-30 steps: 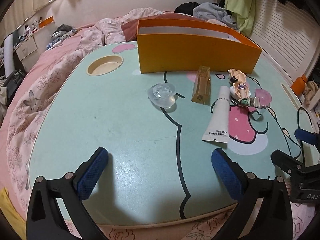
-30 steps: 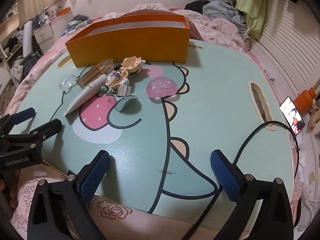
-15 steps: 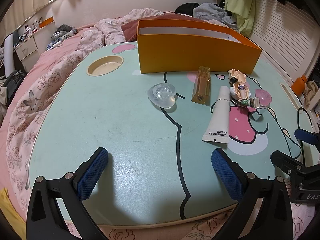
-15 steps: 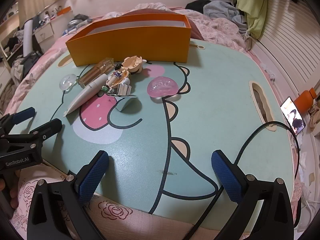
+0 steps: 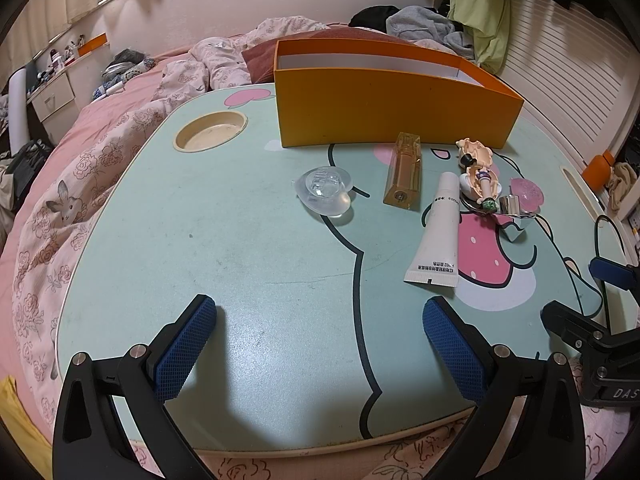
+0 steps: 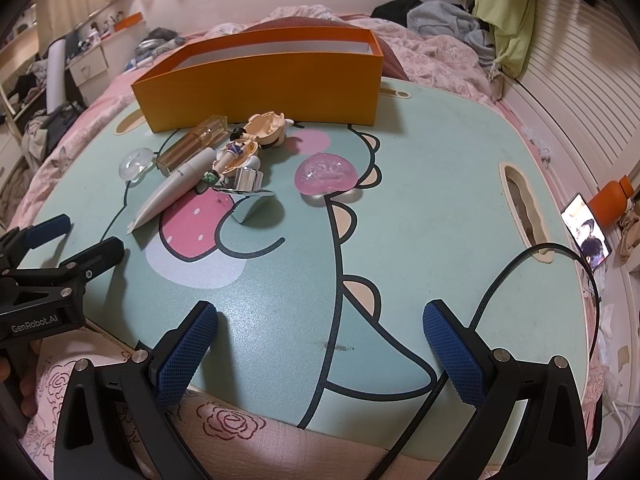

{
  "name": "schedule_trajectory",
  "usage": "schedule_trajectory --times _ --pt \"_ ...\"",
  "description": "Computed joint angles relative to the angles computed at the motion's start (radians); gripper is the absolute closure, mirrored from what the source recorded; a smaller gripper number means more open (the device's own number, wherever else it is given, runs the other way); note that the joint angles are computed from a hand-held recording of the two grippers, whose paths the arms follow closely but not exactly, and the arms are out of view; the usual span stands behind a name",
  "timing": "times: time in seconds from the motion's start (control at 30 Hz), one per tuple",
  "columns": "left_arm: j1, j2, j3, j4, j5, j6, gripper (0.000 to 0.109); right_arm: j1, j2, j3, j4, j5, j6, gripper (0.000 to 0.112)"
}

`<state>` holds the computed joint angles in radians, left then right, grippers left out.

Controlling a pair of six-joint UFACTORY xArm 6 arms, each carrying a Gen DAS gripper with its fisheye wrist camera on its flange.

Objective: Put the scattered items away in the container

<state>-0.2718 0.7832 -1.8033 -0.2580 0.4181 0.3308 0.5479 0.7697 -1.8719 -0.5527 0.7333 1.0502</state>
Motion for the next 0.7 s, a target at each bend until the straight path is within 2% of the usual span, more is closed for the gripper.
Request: schedule_trajectory --times 0.17,0.27,0.33,0.4,0.5,0.6,0.7 --pt "0.0 0.0 -0.001 0.0 0.0 0.0 0.006 -0.001 0.002 0.0 0.0 -0.006 -0.004 0.009" --pt "0.0 0.0 0.001 -0.003 -0.001 0.003 0.006 -0.004 -0.003 0.015 0.0 -0.045 -0.004 0.01" --pt "0.0 0.0 0.001 -0.003 -0.001 0.003 0.006 -0.01 -0.024 0.055 -0.019 -0.102 0.022 0.019" --pt "0.0 0.0 0.0 -0.005 0.0 0.005 0.006 -0.018 -0.038 0.086 -0.028 -0.16 0.037 0.035" --pt "0.0 -0.003 0.002 -0.007 0.0 0.004 0.006 -0.034 -0.045 0.105 -0.004 -0.233 0.027 0.051" --pt "0.0 -0.003 0.002 -0.009 -0.001 0.007 0.006 -0.04 -0.026 0.058 -0.041 -0.236 0.035 0.057" --pt "0.0 -0.003 0.004 -0.011 -0.002 0.009 0.006 -0.035 0.06 -0.101 0.017 -0.174 -0.089 0.059"
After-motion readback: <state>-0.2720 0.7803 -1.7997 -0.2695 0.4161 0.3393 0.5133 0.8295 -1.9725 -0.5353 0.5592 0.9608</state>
